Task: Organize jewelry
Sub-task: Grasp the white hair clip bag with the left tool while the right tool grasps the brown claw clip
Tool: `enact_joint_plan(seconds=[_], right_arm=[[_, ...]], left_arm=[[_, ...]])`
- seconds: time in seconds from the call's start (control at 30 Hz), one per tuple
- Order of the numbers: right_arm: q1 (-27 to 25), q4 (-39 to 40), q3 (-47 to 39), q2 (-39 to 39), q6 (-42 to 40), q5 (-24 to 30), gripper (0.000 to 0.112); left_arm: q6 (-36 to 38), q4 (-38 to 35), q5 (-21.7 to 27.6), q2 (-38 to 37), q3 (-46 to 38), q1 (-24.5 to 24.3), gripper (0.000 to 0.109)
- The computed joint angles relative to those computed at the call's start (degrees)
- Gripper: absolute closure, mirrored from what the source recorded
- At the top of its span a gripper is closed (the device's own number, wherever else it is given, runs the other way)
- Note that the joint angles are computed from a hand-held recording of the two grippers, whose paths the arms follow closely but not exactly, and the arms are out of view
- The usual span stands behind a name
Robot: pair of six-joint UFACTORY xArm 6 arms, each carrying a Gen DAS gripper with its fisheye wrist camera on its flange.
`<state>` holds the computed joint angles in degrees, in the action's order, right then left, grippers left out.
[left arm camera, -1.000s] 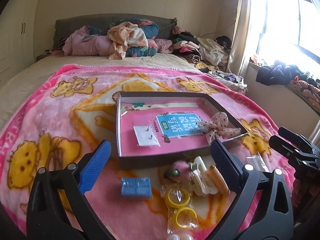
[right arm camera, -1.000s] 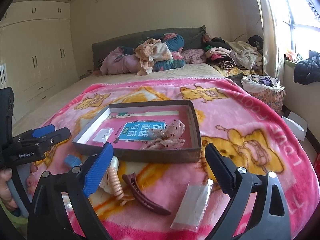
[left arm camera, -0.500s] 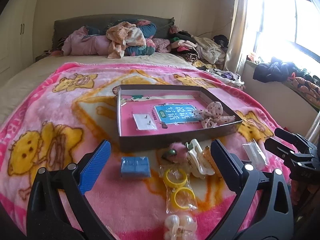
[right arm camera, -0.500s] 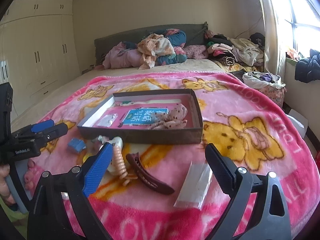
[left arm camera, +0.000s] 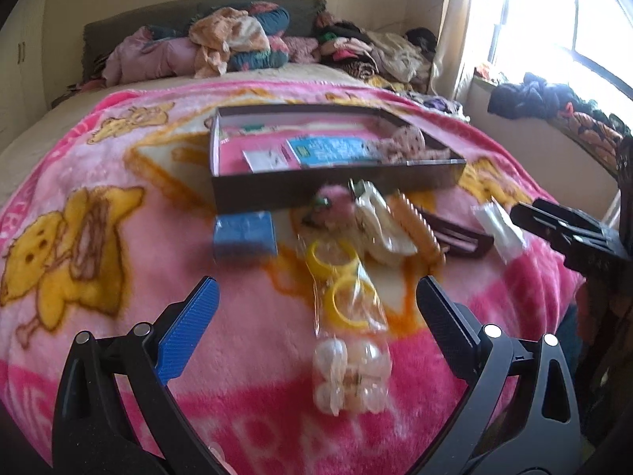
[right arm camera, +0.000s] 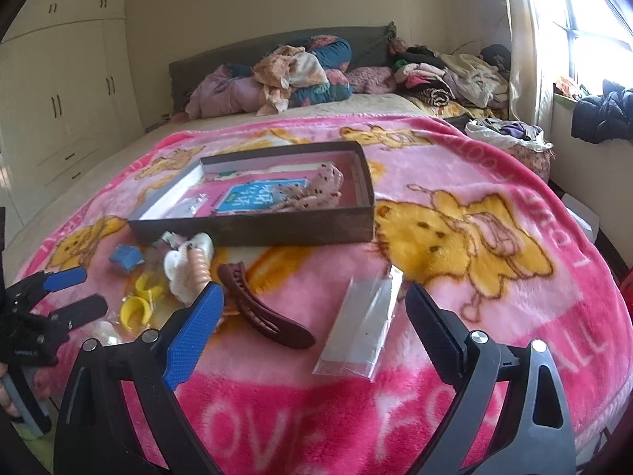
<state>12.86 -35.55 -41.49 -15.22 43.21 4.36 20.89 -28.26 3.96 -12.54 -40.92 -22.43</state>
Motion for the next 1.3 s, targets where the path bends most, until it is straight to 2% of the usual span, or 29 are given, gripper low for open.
enact_joint_plan(seconds=[0.2,0.3,0.4,0.47,0.53,0.7,0.83,0.87,0.93,1.03,1.17,1.3], right_arm=[[1.96,5.92,-1.32,1.91,-8.75,2.30,0.022],[3.11,7.19,-3.65,4.18,-13.15,5.23,0.030],[3.88,8.77,-5.72,6.43,-17.76,7.01,0.037],[4.50,11.41,-7.32,8.31,-22.50,8.20,0.043],[5.05,14.22,-8.97,10.08,-26.63,9.35,0.051],[5.99,20.34,-11.87,13.48,-34.68,9.81,0.067],[7.35,33.21,-13.90,15.43,-45.92,10.07,0.089],[7.62,33.11,-14.01,15.46,-45.75,10.18,0.090],[8.01,34.05,-13.99,15.53,-46.39,9.84,0.096],[8.00,35.17,-12.75,14.46,-44.94,8.83,0.101],[7.58,42.91,-9.66,11.70,-47.50,6.47,0.101],[7.18,46.19,-6.66,8.50,-48.09,4.46,0.101]], left_arm=[[1.05,0.67,2.55,-0.19,0.53,-0.26,0.017],[-1.24,4.31,4.38,0.20,0.57,-0.08,0.017],[-0.47,3.73,5.89,0.42,0.53,-0.16,0.018],[-0.53,4.25,6.50,0.61,0.49,-0.13,0.020],[-0.72,4.68,6.76,0.89,0.40,-0.16,0.028],[-1.82,6.70,7.33,1.33,0.35,0.13,0.035],[-2.80,7.69,7.54,1.36,0.30,0.34,0.050],[-2.66,7.55,7.59,1.33,0.26,0.36,0.052],[-2.93,7.93,7.33,1.31,0.31,0.39,0.067],[-2.21,7.17,7.16,1.13,0.31,0.26,0.078],[-1.86,6.92,6.90,0.57,0.75,0.00,0.078],[0.32,4.39,6.81,-0.02,0.51,-0.06,0.078]])
